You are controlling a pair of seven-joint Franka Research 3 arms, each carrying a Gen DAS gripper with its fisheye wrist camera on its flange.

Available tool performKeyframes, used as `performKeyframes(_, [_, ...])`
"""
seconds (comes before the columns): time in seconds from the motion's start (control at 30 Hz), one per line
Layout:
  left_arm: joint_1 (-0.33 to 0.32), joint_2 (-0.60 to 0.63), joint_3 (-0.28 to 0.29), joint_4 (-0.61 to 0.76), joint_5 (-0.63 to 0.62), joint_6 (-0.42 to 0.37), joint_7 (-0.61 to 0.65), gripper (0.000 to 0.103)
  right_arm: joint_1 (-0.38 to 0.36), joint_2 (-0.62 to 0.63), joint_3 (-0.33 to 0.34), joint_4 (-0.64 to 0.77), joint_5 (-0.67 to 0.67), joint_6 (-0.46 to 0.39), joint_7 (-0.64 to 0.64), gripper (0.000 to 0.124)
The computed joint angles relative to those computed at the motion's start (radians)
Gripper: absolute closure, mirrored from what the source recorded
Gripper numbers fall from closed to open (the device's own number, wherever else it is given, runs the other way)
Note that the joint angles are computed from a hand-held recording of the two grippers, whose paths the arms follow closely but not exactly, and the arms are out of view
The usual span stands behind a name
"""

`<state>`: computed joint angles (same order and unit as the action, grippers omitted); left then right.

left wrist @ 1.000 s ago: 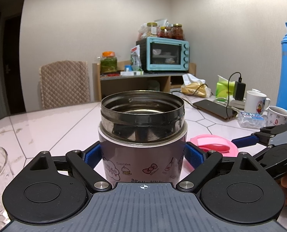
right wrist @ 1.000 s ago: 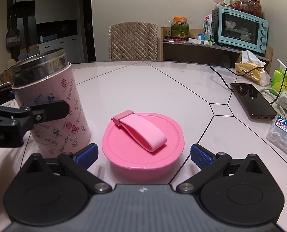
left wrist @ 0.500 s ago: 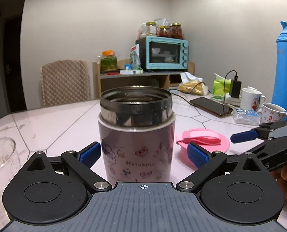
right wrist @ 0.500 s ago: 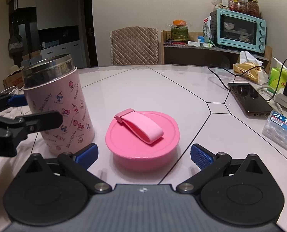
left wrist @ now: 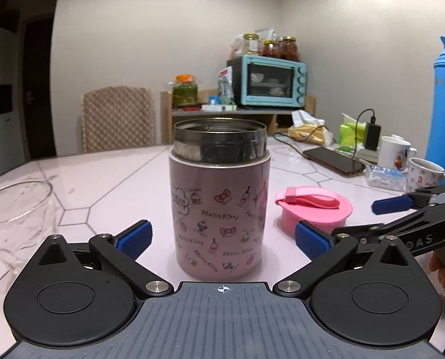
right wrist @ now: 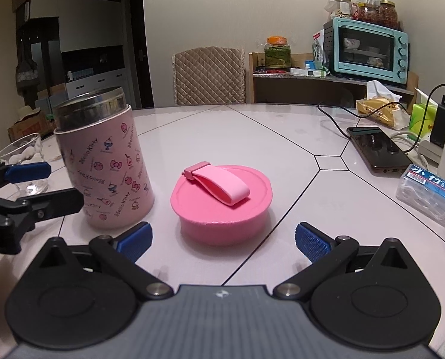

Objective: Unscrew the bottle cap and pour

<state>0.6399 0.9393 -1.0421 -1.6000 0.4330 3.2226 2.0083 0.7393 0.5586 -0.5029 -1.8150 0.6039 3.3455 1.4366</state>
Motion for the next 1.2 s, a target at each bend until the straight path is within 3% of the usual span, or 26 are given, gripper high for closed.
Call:
performKeyframes(0.53, [-0.077,-0.202,0.213,-0.128,0.057,0.14,-0.285,0.0,-0.086,-0.11,0.18,-0.127,0.113,0.148,-0.171,0.021])
performKeyframes(0.7, [-0.127,-0.281,0.309,-0.181,0.067,0.182,-0.371,0.0,-0.099,-0.136,0.222,-0.153,0.175,0.182,-0.244,0.021])
performKeyframes(1.2, [-0.123,-0.436,0.384,-0.329,0.183,0.226,-0.621,0.0,-0.172,-0.213,0.393,-0.222,0.338,0.304,-0.43,0.021])
